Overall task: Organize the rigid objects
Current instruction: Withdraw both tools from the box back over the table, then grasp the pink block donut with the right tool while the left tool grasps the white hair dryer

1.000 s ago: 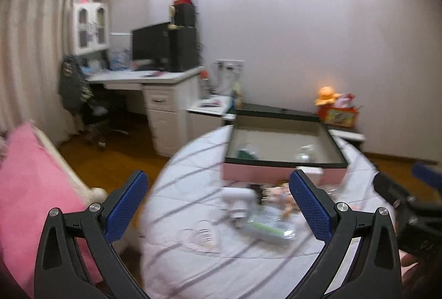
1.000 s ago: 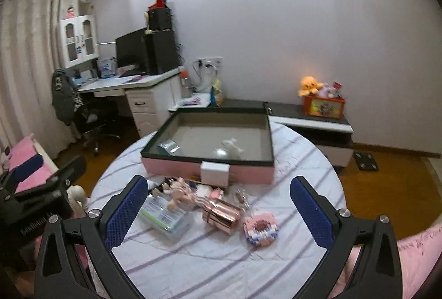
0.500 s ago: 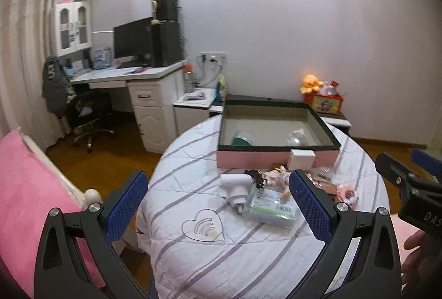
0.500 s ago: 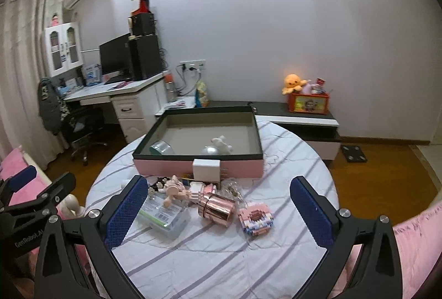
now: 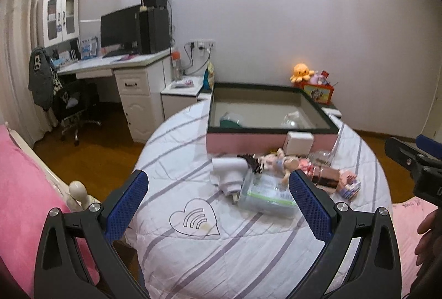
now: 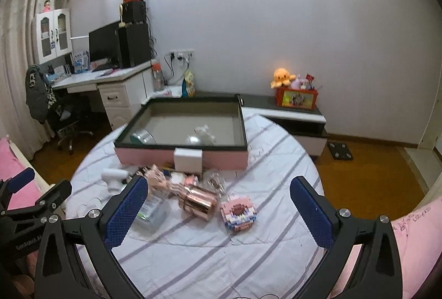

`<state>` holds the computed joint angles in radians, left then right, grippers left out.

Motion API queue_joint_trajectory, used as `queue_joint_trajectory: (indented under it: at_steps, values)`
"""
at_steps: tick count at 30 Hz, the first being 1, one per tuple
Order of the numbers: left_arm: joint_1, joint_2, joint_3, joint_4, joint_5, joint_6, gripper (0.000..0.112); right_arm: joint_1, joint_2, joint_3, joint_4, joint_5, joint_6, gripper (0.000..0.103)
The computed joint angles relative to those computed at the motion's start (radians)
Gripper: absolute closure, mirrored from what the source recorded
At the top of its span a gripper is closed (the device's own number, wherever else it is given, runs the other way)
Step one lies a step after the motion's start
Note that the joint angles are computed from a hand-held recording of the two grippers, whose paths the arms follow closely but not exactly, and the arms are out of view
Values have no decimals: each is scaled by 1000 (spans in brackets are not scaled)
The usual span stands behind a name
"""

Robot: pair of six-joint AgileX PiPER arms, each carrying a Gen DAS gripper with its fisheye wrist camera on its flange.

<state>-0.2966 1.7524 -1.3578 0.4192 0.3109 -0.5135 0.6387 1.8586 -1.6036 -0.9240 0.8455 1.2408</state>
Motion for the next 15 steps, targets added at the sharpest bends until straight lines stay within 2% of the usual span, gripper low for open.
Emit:
queue_joint_trajectory:
  at_steps: [5, 15]
  values:
    - [3, 82, -68, -25, 31, 25, 9, -44, 30, 0, 67, -27, -49, 0]
    - [20, 314, -332, -140, 172, 136, 9, -142, 122, -23, 237, -48, -168, 0]
